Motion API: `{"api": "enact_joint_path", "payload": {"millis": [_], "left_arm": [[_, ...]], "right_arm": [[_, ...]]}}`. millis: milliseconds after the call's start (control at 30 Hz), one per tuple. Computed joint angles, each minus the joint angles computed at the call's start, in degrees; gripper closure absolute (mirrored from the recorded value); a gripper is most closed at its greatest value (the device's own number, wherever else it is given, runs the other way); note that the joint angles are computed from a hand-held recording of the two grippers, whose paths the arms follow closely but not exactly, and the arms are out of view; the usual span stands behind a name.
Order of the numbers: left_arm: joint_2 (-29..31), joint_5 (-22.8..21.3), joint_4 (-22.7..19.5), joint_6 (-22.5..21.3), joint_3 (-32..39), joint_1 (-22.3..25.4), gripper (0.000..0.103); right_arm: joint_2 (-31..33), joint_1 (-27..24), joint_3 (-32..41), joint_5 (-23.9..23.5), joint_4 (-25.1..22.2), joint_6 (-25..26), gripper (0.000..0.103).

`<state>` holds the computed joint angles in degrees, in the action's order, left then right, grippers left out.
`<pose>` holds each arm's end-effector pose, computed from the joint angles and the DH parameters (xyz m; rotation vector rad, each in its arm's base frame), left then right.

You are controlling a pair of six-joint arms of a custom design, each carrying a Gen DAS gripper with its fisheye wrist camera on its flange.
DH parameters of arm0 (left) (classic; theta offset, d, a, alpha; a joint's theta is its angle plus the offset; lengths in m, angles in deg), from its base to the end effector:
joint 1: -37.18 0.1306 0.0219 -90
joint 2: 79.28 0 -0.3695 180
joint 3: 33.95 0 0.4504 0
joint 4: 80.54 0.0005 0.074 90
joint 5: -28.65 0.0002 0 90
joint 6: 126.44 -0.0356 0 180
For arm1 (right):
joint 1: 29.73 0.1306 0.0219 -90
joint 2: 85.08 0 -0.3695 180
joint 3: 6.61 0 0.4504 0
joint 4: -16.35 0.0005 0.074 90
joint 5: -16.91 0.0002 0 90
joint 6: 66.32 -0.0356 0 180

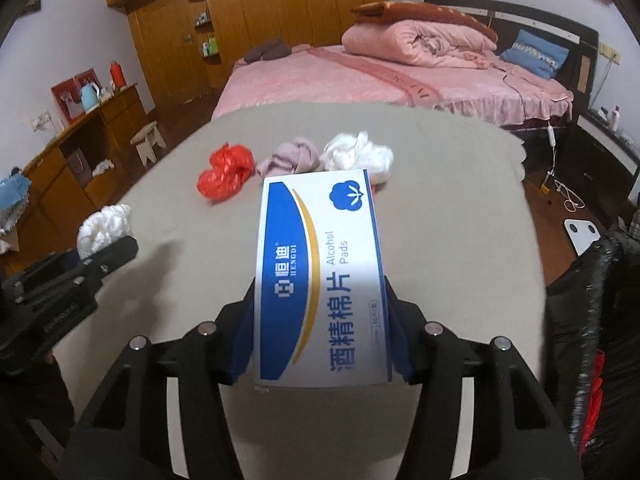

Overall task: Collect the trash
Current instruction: 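Grasp the white plastic ball with the left tool while the right tool grasps the alcohol pad box, then carry the white ball and alcohol pad box over the bin and release both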

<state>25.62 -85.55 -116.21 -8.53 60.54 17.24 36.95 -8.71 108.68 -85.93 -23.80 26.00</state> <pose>0.6004 -0.2028 0.3295 -0.3551 2.2610 0.0740 0.6874 0.2721 0.3115 -0.5904 2.3305 0.4208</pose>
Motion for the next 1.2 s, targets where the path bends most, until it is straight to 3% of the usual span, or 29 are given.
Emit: {"api": "enact_joint_path", "payload": {"millis": [467, 1200], "left_arm": [[2.02, -0.38, 3.30, -4.01, 5.76, -4.33, 0.070], [13.83, 4.33, 4.89, -10.29, 23.45, -11.87, 0.070]], "right_arm": [[-6.47, -3.87, -4.25, 0.63, 3.21, -1.99, 0.049], [-14.40, -13.59, -13.02, 5.26, 8.00, -5.31, 0.049]]}}
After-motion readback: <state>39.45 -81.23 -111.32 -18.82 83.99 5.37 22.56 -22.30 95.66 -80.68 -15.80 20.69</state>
